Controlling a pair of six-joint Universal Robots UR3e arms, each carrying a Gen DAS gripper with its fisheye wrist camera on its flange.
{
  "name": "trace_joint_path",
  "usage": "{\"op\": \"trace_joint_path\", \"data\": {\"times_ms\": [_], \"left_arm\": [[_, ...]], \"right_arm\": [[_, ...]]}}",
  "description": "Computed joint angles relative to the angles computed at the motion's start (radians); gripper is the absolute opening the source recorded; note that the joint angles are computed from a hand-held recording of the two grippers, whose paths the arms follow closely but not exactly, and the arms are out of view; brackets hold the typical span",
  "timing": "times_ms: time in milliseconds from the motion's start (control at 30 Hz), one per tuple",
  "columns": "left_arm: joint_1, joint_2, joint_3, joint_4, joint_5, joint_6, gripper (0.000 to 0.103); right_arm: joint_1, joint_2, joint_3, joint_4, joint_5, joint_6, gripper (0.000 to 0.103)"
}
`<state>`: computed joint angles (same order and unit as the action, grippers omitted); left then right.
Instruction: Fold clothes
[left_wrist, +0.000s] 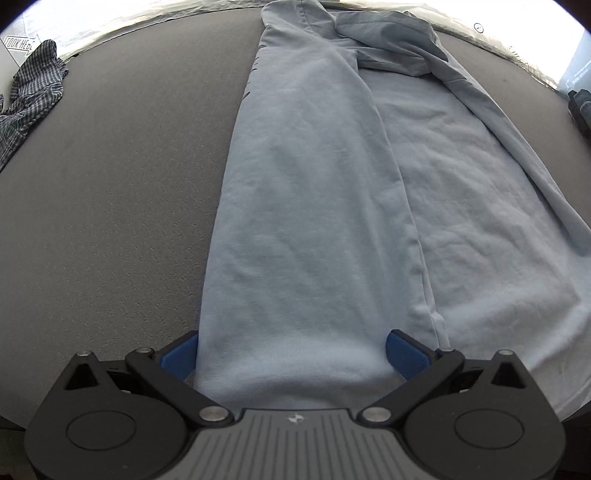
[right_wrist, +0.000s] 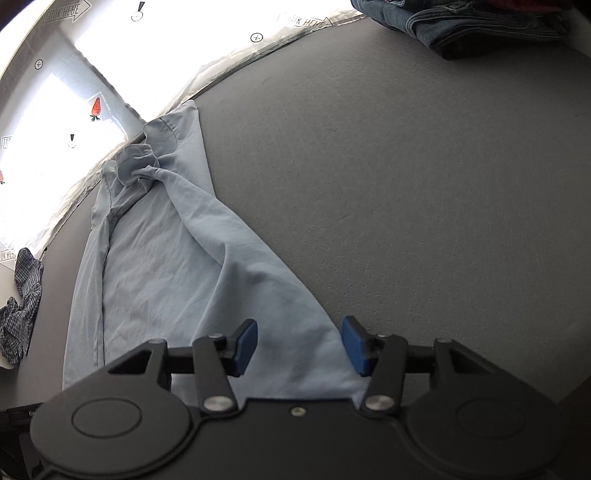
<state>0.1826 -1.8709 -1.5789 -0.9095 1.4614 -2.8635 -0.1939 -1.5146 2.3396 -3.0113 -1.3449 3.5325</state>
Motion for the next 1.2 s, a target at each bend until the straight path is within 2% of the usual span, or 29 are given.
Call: {"op": "trace_joint_path", "data": {"times_ms": [100,133,200,333,500,567,833,967,1033,1200], "left_arm": [[0.001,0.002,0.000,-0.001,0.000,-0.001,0.103],[0.001,0.001,0.001,-0.002,0.000,-0.002,0.103],[0.001,0.000,0.004,-0.004,0.000,-0.001,0.103],[0.003,-0.005,0.012,-0.008,-0.001,0.001,0.103],[0.004,-0.010,0.022,-0.017,-0.001,0.002,0.103],[0.003,-0.013,0.024,-0.016,-0.001,0.002,0.103],[0.008,0.001,-0.002,0.005,-0.006,0.006,0.103],[0.010,0.004,-0.010,0.013,-0.007,0.007,0.103],[0.010,0.004,-0.009,0.010,-0.007,0.008,0.103],[0.011,0.013,-0.027,0.026,-0.009,0.007,0.103]], "right_arm": [[0.030,0.000,-0.034,0.054,-0.060,-0.017,0.015],[0.018,-0.011,-0.018,0.043,-0.043,-0.008,0.008],[-0.007,-0.035,0.016,0.022,-0.005,0.011,0.003],[-0.046,-0.092,0.054,0.017,0.080,0.003,0.002],[-0.109,-0.115,0.079,-0.011,0.324,-0.035,0.002],[-0.102,-0.082,0.055,-0.014,0.385,-0.036,0.002],[-0.005,0.084,-0.085,0.007,0.515,-0.091,0.002],[0.028,0.195,-0.154,-0.013,0.598,-0.073,0.002],[0.039,0.239,-0.200,0.026,0.633,-0.090,0.001],[0.091,0.315,-0.304,0.111,0.612,-0.108,0.001]]}}
